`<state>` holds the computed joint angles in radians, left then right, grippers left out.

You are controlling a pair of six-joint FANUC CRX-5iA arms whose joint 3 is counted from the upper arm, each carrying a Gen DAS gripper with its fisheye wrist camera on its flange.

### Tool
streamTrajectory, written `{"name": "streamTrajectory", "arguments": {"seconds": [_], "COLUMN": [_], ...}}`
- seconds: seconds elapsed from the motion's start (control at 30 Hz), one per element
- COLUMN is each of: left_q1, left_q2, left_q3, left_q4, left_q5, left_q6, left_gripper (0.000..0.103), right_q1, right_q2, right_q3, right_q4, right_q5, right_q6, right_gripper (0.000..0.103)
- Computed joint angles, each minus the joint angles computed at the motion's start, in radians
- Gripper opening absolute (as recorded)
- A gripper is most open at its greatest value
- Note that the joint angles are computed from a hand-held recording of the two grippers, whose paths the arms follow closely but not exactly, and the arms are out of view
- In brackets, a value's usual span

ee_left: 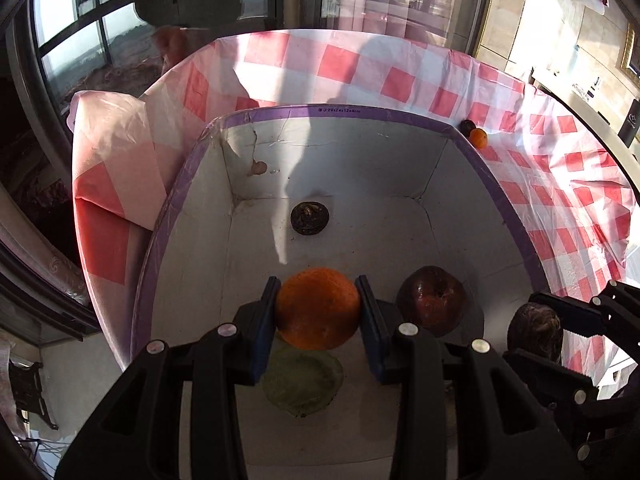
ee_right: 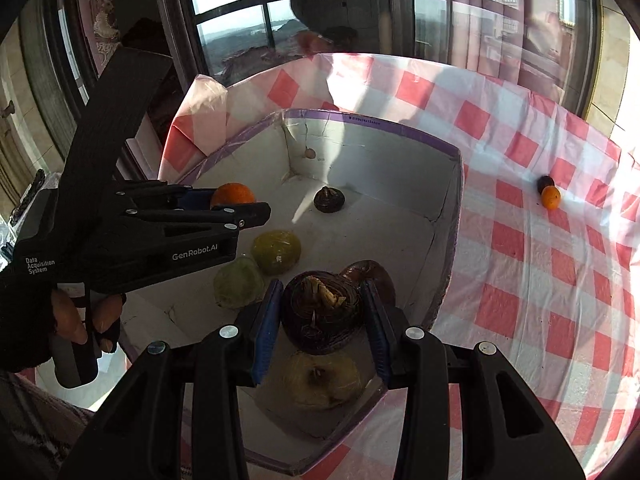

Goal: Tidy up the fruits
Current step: 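Open both tools to drop the orange and dark fruit into the box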

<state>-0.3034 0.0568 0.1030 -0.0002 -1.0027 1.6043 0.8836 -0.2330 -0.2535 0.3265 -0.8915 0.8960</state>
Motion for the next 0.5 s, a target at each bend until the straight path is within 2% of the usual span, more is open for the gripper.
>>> {"name": "streamTrajectory", "arguments": {"seconds": [0.1, 0.23, 0.4, 0.43, 0.5], "left_q1": [-0.005, 0.000, -0.005, -0.007, -0.011], "left_q2": [0.012, 0.026, 0.037, 0.039, 0.041], "left_q3": [0.025, 0.036, 0.049, 0.052, 0.055], "left_q4": [-0.054, -0.074, -0.088, -0.092, -0.096], "left_q5": [-0.043, -0.087, -0.113, -0.117, -0.121], "left_q6": [0.035, 0.057, 0.062, 0.063, 0.064], "left_gripper": [0.038, 0.038, 0.039, 0.041, 0.052], "right_q1": [0.005, -0.001, -0.003, -0.004, -0.006], "right_q2": [0.024, 0.051, 0.073, 0.072, 0.075], "right_q3": [0.028, 0.065, 0.085, 0.085, 0.088], "right_q4": [-0.058, -0.148, -0.205, -0.210, -0.220], "right_q5": [-0.021, -0.046, -0.065, -0.067, -0.073], "right_q6": [0.074, 0.171, 0.221, 0.219, 0.217], "right_gripper": [0.040, 0.040, 0.040, 0.040, 0.040]}}
